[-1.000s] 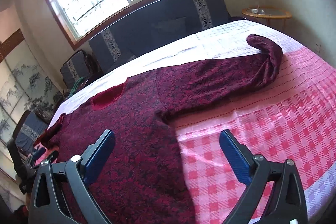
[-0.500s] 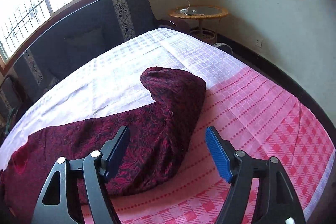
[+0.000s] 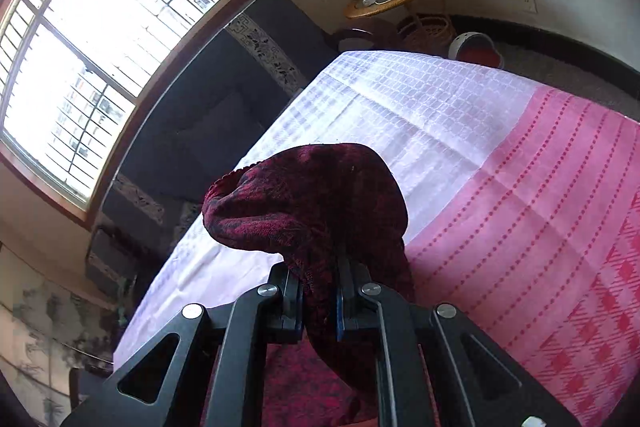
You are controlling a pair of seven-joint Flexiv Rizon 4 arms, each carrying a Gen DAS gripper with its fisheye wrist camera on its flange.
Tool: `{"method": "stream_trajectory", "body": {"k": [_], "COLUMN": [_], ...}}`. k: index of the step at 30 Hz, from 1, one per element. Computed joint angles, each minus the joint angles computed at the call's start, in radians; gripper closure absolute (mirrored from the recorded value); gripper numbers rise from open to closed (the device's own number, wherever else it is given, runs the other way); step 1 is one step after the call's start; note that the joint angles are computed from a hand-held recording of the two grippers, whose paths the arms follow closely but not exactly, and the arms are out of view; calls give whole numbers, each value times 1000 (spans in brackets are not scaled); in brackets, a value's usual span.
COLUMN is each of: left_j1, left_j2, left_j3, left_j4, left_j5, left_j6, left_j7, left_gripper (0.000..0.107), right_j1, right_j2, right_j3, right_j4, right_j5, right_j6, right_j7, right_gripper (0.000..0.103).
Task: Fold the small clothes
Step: 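Fold the held sleeve across the sweater body with the right gripper, then release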
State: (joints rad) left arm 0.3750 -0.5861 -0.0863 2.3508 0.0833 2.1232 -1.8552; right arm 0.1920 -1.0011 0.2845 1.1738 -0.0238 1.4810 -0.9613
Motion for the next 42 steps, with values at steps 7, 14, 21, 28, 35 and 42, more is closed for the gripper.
{"method": "stream_trajectory", "body": {"k": [7,14,21,28,35,42], "left_j1": [41,105,145,160,161,144], "left_j2": [1,-8,-12,-11,-9,-1], "left_j3": [-14,-50,-76,-83,-80,-66], "left_j4": [19,19,15,18,21,26], "left_j5": [26,86,131,153,159,149], "left_j6": [28,41,38,44,46,46], "left_j7": [-38,-91,-122,-140,-150,-151], "left_gripper": [4,4,4,4,4,4], "right_j1": [113,341,479,559,511,479], "right_j2": [-79,-286,-409,-475,-402,-321], "right_j3": [245,363,367,291,303,282], "right_j4": [-144,-489,-716,-879,-759,-653], "right_j5": [-37,-63,-26,2,155,283], "right_j6": [-13,-248,-432,-580,-618,-574], "right_j7": [-165,-341,-431,-470,-624,-745], "right_gripper": [93,93,93,87,48,39]}}
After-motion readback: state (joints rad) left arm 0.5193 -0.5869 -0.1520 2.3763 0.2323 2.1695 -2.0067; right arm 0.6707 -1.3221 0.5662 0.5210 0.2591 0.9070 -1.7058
